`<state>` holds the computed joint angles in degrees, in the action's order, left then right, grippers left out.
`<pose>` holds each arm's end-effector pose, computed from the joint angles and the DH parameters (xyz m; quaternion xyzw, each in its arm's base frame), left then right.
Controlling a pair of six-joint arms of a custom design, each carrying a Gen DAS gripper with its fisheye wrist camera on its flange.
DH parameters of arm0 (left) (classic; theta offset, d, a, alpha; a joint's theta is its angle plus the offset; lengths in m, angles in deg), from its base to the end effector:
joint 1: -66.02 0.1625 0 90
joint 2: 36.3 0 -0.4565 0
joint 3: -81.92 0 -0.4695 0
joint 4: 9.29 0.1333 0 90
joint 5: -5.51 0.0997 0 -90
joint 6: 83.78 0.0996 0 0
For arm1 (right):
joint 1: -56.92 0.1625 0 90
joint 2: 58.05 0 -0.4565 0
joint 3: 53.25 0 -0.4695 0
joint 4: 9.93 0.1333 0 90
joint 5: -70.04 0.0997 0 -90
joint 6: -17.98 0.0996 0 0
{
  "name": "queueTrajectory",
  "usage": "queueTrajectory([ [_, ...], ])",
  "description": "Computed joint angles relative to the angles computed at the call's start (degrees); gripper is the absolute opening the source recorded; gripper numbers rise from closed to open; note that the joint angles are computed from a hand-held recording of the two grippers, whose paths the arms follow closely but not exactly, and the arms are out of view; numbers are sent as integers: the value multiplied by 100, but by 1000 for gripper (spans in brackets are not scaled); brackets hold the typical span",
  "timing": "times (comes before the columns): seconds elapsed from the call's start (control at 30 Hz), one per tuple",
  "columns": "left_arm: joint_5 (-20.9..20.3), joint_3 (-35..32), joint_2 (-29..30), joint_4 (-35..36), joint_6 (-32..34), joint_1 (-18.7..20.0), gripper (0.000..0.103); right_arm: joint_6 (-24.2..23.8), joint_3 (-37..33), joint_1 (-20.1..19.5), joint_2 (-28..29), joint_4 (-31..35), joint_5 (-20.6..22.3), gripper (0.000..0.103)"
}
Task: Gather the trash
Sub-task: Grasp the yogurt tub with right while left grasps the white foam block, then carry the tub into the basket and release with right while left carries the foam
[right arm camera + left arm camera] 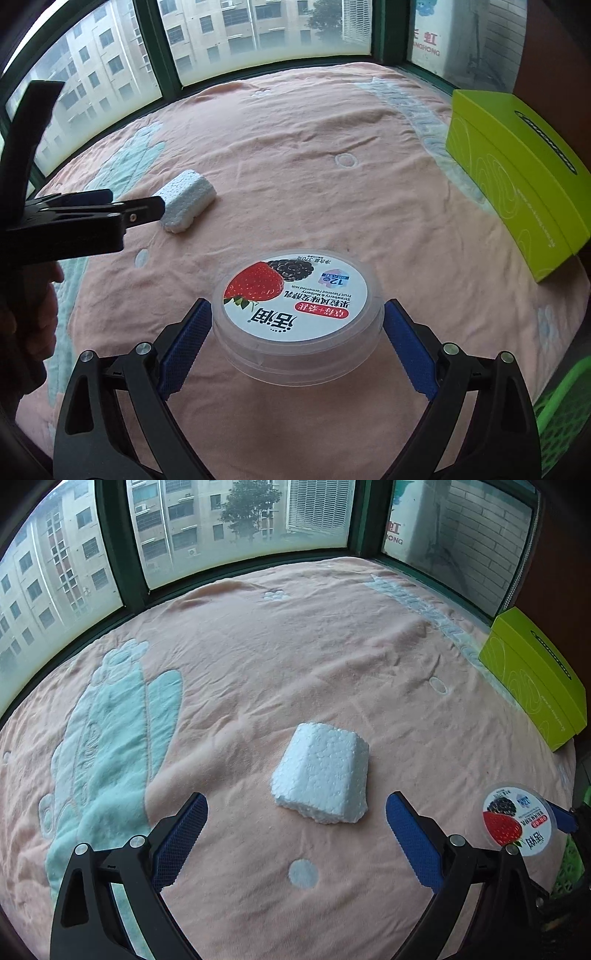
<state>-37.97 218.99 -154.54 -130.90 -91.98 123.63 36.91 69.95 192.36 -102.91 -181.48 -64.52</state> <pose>-0.0090 -0.3979 0.3683 0.1483 0.9020 -0.2320 0.3326 0.4164 -0.3211 -0.0406 0.2017 -0.9028 0.2238 0.3069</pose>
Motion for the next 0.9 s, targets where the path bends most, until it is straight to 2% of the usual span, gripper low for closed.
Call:
queueTrajectory([
  [0.23,-246,-107,492,-459,405,287,93,206,161,-11,-131,57,11,92],
  [0.5,-393,-159,728,-599,553,461,67,358,250,-6,-192,47,42,92],
  [0.53,-400,-149,722,-644,578,459,64,366,260,-7,-198,29,45,92],
  [0.73,-342,-113,533,-573,434,336,63,432,325,46,-286,-62,72,92],
  [0.9,-238,-33,142,-255,224,30,63,487,368,151,-373,-65,34,91],
])
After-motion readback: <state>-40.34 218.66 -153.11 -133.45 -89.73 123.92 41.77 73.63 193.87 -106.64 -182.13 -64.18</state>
